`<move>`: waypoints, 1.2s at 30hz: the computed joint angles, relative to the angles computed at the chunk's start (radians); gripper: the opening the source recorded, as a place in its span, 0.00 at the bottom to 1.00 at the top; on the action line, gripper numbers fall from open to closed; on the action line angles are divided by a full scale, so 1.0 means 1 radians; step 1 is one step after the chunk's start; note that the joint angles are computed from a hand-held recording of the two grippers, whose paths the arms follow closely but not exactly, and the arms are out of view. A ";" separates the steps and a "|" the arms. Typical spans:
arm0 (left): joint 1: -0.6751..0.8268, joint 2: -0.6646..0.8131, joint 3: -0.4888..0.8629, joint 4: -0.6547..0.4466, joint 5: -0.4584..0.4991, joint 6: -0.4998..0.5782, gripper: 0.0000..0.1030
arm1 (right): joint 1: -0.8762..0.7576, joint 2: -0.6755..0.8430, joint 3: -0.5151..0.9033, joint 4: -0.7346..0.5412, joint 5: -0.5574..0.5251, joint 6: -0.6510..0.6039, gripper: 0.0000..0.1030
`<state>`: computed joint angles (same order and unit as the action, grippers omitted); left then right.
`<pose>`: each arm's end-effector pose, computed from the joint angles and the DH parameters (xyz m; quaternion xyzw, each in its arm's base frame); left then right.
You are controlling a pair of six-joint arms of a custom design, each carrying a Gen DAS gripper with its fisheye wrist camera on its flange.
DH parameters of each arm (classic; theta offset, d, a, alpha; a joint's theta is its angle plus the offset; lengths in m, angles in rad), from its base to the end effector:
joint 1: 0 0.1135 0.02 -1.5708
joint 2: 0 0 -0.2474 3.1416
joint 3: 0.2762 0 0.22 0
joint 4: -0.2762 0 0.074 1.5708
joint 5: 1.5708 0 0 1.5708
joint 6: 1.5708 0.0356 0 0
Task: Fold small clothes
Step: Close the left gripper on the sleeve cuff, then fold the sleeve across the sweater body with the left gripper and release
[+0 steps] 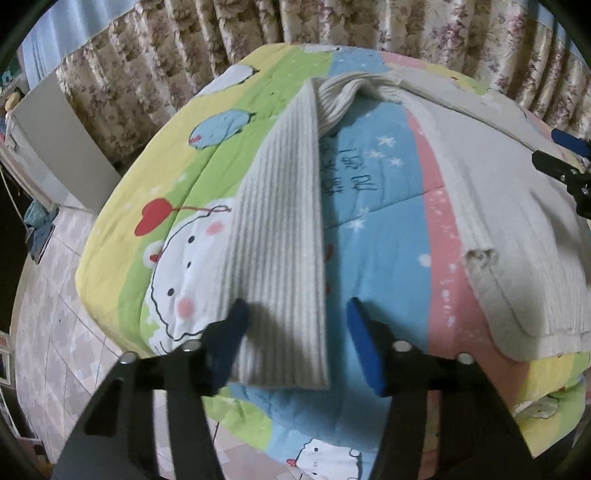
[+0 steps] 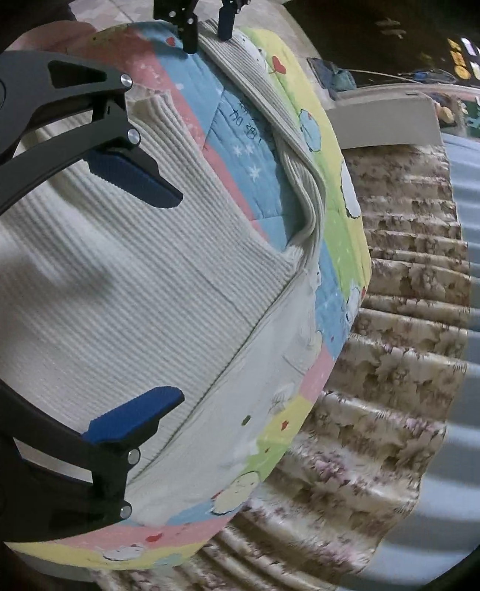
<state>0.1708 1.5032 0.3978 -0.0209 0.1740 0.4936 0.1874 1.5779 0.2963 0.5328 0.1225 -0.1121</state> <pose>0.1969 0.0277 0.0996 0.1751 0.9560 -0.0085 0.2352 0.2167 0.0367 0.1007 -0.1123 0.9084 -0.0411 0.4006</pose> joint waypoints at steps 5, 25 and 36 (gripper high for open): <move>0.023 0.044 0.043 -0.017 0.001 -0.002 0.26 | 0.018 0.024 0.041 -0.011 0.012 0.007 0.93; -0.105 -0.012 0.211 -0.242 0.140 -0.155 0.11 | -0.045 0.109 0.120 -0.013 -0.025 -0.021 0.88; -0.443 0.158 0.415 -0.173 0.055 -0.396 0.11 | -0.277 0.134 0.097 0.043 -0.143 -0.074 0.88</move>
<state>-0.2726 1.6614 0.8133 -0.1937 0.2294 0.0977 -0.0894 1.7118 0.3932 0.5761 -0.0207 -0.1858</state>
